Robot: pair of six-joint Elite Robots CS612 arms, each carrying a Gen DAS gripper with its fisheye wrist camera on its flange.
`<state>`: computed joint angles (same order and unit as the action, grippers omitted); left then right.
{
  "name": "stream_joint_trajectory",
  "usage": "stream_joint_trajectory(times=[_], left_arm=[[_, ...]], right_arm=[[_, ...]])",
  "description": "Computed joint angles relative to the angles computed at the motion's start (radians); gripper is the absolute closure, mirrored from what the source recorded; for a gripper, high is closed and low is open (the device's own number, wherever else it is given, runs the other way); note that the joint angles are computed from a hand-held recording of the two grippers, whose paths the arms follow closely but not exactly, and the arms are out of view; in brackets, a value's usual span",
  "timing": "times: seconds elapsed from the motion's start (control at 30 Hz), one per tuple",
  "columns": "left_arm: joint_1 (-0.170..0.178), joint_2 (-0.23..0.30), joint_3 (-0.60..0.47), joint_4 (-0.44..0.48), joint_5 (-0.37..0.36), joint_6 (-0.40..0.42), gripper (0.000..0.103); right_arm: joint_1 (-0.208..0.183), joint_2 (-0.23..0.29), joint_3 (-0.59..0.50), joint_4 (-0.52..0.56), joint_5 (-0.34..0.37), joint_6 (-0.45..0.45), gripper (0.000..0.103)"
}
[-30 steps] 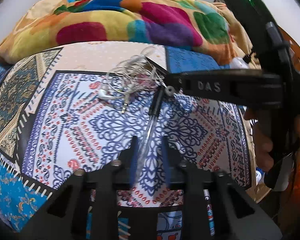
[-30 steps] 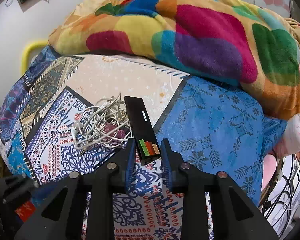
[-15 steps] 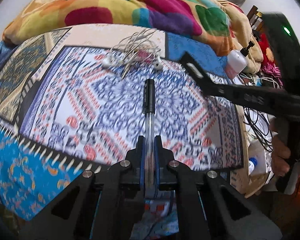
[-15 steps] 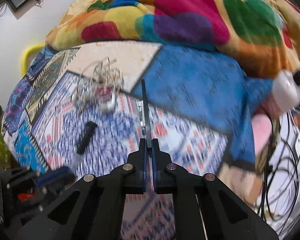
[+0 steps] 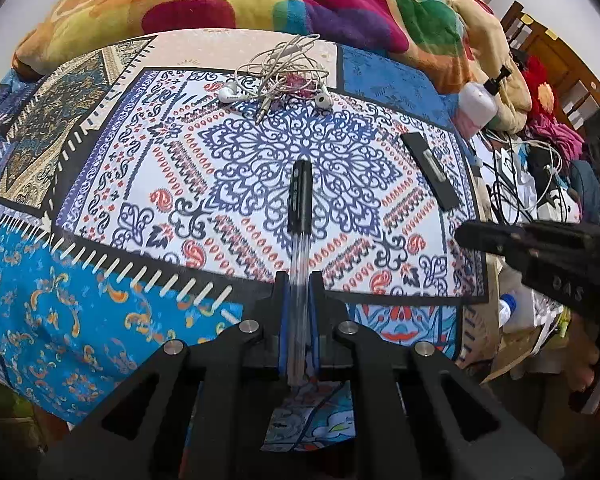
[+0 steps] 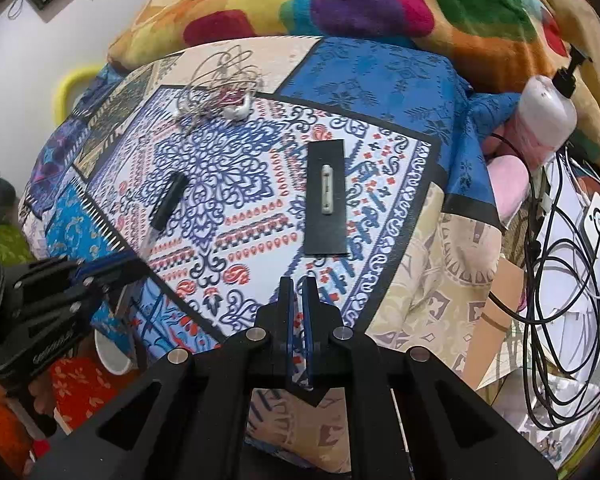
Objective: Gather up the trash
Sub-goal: 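Grasp the clear pen with the left gripper while the right gripper grasps the black flat case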
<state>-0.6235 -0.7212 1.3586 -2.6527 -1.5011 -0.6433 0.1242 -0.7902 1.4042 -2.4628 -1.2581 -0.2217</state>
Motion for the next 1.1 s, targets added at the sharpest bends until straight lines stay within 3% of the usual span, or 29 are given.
stream_joint_trajectory(times=[0.13,0.27,0.57,0.7,0.77,0.83,1.1], left_arm=[[0.008,0.016,-0.029,0.004,-0.015,0.006,0.09],[0.012,0.035,-0.058,-0.003,-0.016,0.02,0.077],[-0.003,0.072,-0.119,0.018,0.104,0.108,0.074],[-0.012,0.087,-0.141,0.03,0.158,0.149,0.074],[-0.015,0.086,-0.137,0.028,0.181,0.152,0.08],[-0.014,0.082,-0.127,0.014,0.174,0.146,0.091],[-0.01,0.046,-0.073,-0.008,0.114,0.074,0.091]], right_arm=[[-0.001,0.0,-0.002,-0.023,0.004,0.018,0.095],[0.009,0.01,-0.01,-0.078,-0.046,0.024,0.071],[0.046,0.056,-0.044,-0.189,-0.216,-0.034,0.071],[0.044,0.066,-0.048,-0.219,-0.204,-0.032,0.072],[0.043,0.069,-0.048,-0.234,-0.204,-0.016,0.08],[0.042,0.07,-0.049,-0.236,-0.198,-0.004,0.08],[0.022,0.05,-0.045,-0.164,-0.103,0.07,0.081]])
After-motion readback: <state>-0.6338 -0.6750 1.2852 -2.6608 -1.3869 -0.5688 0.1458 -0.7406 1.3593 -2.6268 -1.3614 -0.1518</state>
